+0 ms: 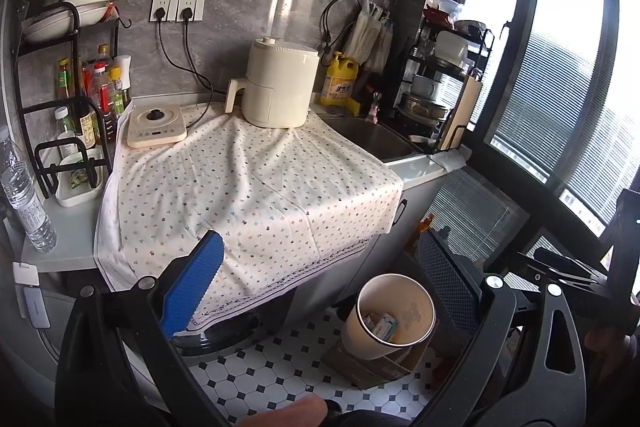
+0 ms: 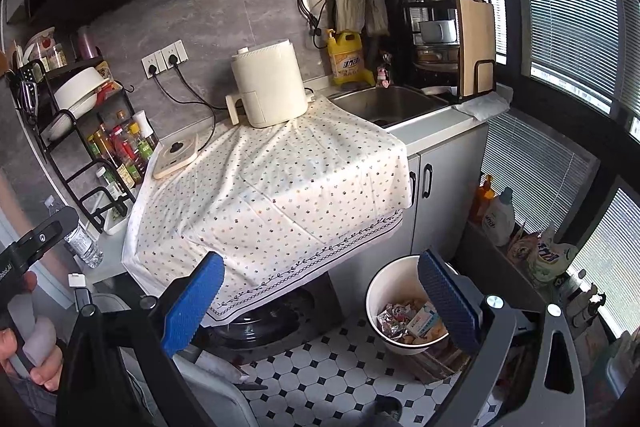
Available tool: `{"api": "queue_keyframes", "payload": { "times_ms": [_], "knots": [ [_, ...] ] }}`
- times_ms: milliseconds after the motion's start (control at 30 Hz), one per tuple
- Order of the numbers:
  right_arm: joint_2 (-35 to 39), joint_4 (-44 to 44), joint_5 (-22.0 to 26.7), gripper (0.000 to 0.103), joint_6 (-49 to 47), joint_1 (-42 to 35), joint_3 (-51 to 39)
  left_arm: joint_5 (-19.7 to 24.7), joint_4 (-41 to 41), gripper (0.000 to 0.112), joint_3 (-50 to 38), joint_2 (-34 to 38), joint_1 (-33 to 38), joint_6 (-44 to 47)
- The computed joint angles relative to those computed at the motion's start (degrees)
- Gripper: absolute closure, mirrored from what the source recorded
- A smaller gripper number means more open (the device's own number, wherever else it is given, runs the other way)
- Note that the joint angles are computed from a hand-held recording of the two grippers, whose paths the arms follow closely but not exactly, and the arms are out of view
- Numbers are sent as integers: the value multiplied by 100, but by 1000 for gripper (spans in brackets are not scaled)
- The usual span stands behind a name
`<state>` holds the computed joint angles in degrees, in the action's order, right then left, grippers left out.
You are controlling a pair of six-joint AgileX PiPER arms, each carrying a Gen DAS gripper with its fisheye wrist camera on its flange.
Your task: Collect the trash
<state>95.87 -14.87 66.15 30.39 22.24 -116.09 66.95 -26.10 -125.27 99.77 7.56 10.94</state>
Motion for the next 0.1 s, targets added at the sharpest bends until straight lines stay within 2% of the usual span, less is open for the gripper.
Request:
{"api": "queue_keyframes", "payload": {
  "times_ms": [100],
  "knots": [
    [318, -28, 174, 8, -42, -55, -370, 4, -76, 15, -163, 278, 115, -19]
  ]
}}
